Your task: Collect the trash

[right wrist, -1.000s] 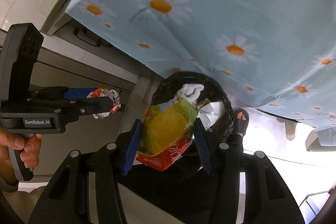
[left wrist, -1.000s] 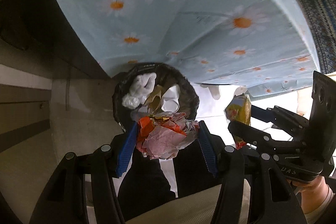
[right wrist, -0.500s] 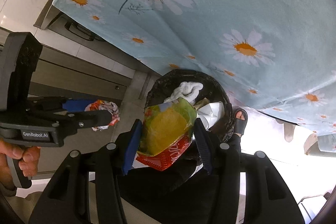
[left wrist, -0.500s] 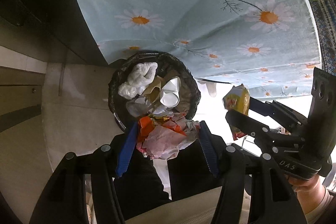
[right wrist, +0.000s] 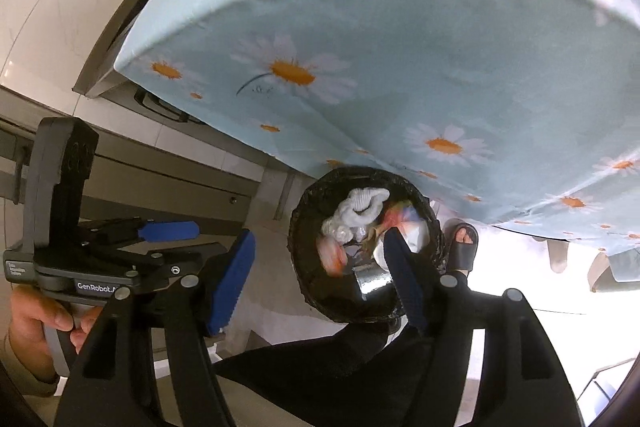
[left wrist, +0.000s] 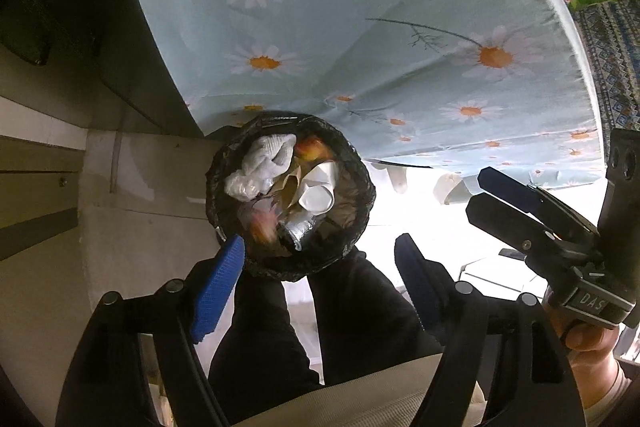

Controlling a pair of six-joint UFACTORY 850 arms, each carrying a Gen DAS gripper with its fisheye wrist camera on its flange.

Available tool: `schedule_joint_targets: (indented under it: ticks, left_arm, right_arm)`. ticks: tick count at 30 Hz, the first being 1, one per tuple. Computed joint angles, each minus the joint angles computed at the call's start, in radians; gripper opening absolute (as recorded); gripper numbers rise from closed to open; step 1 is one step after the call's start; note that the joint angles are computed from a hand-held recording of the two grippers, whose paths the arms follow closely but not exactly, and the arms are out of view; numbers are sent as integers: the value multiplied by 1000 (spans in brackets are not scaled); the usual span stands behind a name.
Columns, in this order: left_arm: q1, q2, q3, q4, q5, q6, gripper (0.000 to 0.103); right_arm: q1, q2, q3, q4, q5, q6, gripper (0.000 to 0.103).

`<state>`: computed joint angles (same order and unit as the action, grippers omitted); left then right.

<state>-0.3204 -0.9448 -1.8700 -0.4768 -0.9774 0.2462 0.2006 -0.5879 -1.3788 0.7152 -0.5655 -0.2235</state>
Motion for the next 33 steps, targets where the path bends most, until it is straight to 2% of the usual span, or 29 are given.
schedule_joint_targets:
  ticks: [19, 33]
  left_arm:
    - [9, 128, 41, -67, 57, 94, 75]
    - [-92, 253, 15, 18, 128, 54, 75]
  right_arm:
    - [26, 133, 7, -240, 34, 198, 67]
    - [-43, 352, 106, -284, 120, 189, 70]
